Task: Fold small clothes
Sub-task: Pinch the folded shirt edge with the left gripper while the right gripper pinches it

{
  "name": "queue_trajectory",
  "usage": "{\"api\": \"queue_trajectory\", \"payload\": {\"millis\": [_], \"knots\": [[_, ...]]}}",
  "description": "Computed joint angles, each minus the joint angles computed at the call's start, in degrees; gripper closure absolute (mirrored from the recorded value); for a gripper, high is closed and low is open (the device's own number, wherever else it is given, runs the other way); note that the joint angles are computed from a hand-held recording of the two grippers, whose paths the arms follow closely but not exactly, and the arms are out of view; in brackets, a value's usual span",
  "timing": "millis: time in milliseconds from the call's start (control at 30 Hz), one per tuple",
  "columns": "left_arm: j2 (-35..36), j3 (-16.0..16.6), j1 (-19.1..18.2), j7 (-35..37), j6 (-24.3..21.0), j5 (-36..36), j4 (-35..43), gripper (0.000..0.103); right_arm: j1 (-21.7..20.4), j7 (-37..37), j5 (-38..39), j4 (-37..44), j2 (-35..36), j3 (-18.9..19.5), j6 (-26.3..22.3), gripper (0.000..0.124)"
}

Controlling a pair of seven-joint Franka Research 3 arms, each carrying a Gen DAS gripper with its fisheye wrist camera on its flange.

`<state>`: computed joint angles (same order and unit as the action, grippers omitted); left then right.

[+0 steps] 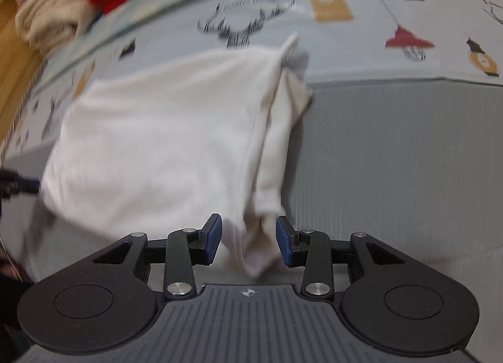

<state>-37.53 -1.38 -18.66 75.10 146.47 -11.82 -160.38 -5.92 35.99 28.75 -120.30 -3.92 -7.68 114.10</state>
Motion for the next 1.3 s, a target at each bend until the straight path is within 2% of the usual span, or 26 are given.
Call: {"api": "queue_trajectory", "payload": {"millis": [200, 300, 333, 367, 400, 467, 500, 600, 667, 733, 800, 867, 900, 1033, 1167, 1267, 1300], "knots": [[3.1, 0.0, -0.1, 0.2, -1.6, -0.7, 1.4, 0.076, 0.3, -2.0, -2.4, -2.2, -0.9, 0.4, 0.6, 0.084], [5.8, -0.6, -1.0, 1.2, -0.1, -1.6, 2.7, 0.077, 0.7, -1.8, -2.8, -2.4, -0.8, 0.6, 1.0, 0.084], [6.4, -0.6, -1.2, 1.5, 0.3, -2.2, 3.0, 0.081, 0.8, -2.1, -1.9, -2.3, -0.8, 0.6, 0.9, 0.084], [6.9, -0.6, -1.5, 2.0, 0.5, -2.5, 3.2, 0.094, 0.9, -2.4, -1.1, -2.3, -0.9, 0.5, 0.8, 0.084], [7.0, -0.7, -1.7, 2.6, 0.7, -2.7, 3.2, 0.099, 1.0, -2.5, -0.7, -2.5, -1.0, 0.6, 0.9, 0.084], [5.8, -1.3, -1.1, 3.0, 0.0, -1.7, 2.9, 0.1, 1.4, -3.1, -1.5, -3.0, -1.3, 0.9, 1.8, 0.098], [4.7, -1.1, -0.9, 3.1, -0.6, -1.8, 2.7, 0.1, 1.5, -3.8, -2.4, -3.4, -1.6, 1.0, 2.5, 0.117], [-0.7, 0.3, 0.3, 0.7, -3.2, -3.5, 0.4, 0.1, 1.4, -5.5, -0.4, -2.0, -1.2, 0.3, 1.2, 0.12], [-1.0, 0.9, 0.1, 0.6, -6.8, -3.8, 0.2, 0.1, 0.5, -2.9, 1.1, 0.5, 0.5, -0.5, -0.9, 0.12], [0.6, -0.3, -0.5, 1.1, -10.1, -3.1, 1.0, 0.101, -0.1, 1.0, -2.0, 1.2, 1.8, -0.3, -0.9, 0.12], [1.7, -3.2, 1.2, -1.4, -12.0, 0.0, 2.1, 0.102, 0.1, 2.8, -6.5, -0.8, 1.2, 0.5, 1.7, 0.124], [-0.1, -2.6, 1.5, -2.2, -10.5, -0.4, 1.3, 0.101, 0.4, 4.5, -10.3, -2.3, 0.4, 1.1, 4.6, 0.124], [-1.6, -2.2, 1.4, -2.2, -9.5, -0.7, 0.6, 0.101, 0.3, 5.1, -10.4, -1.8, 0.6, 0.9, 3.8, 0.123], [-5.7, -0.8, -0.5, -1.4, -2.3, -2.1, -1.5, 0.101, -0.7, 2.5, -2.8, 0.0, 0.3, -0.7, 1.4, 0.12], [-2.3, -0.2, -3.3, -0.4, 3.3, -2.6, -0.2, 0.101, -1.2, -0.4, 4.3, 0.8, 0.1, -1.1, -1.5, 0.12], [0.8, -1.6, -2.3, -2.2, 4.2, -0.9, 0.7, 0.1, -0.4, -5.0, 5.1, -1.5, -1.5, -0.3, -1.2, 0.12], [2.1, -2.7, -0.9, -4.2, 3.9, 0.3, 1.1, 0.1, 0.0, -5.8, 5.0, -1.7, -1.5, 0.0, -0.7, 0.12]]}}
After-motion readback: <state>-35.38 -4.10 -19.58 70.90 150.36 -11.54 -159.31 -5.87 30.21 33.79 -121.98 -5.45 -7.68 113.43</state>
